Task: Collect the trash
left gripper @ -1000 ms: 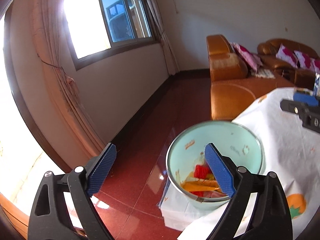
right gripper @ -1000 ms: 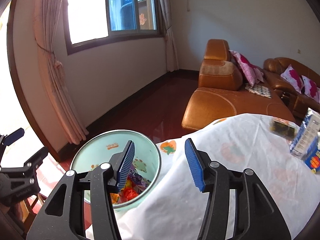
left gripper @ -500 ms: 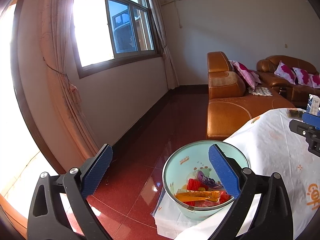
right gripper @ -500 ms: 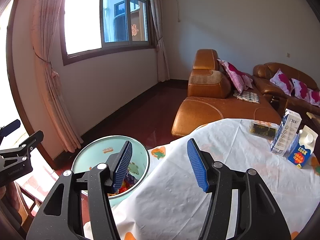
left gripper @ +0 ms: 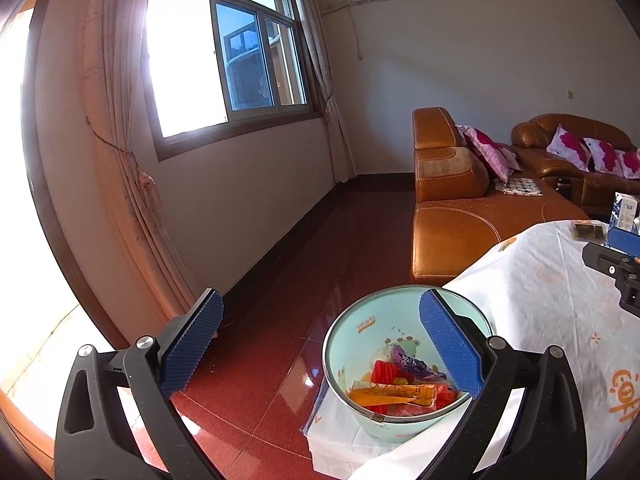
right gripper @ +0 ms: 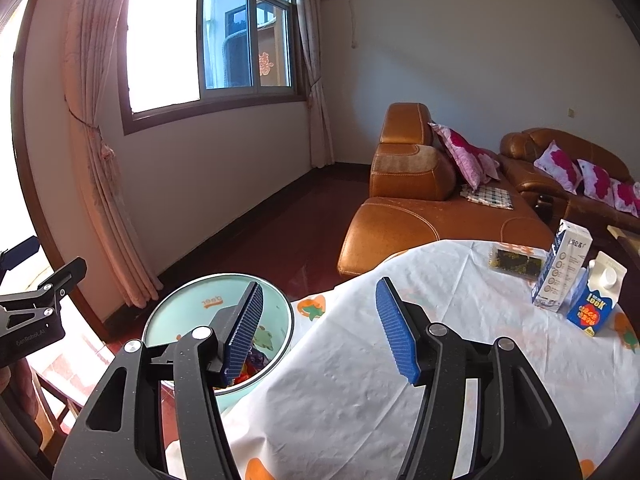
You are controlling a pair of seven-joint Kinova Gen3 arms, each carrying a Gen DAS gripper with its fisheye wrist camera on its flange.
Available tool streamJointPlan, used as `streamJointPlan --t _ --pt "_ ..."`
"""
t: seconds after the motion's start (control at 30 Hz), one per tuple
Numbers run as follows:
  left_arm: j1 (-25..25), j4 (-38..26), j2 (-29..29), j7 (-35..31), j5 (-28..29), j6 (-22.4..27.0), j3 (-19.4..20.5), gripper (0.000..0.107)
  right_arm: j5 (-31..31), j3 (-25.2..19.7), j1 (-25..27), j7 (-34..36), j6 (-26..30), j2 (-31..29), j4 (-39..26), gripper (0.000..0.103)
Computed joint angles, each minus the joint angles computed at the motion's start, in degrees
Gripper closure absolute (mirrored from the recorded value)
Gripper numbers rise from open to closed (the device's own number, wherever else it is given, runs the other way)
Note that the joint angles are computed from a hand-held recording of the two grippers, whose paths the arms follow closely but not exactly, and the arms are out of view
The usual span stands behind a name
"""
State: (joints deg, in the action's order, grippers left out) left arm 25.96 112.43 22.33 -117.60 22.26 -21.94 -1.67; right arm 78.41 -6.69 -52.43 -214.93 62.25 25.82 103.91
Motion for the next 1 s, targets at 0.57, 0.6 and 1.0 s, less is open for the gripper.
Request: streamJointPlan --t 0.57,0.6,1.0 --pt "-0.14 -0.17 -0.14 0.07 -0.07 0.53 -0.17 0.011 0.1 -0.23 -0.36 0.07 1.13 -0.14 0.03 0.044" --pt "-0.07 -0.15 -0.13 0.0 -0.02 0.47 -0.23 0.011 0.13 -0.24 -0.35 -0.01 1.09 -0.17 0.09 0.044" --pt "-0.08 -0.47 0.2 0.22 0.22 1.17 -0.23 0.011 0.07 -0.3 -0.3 0.13 1.5 -0.3 0.24 0.044"
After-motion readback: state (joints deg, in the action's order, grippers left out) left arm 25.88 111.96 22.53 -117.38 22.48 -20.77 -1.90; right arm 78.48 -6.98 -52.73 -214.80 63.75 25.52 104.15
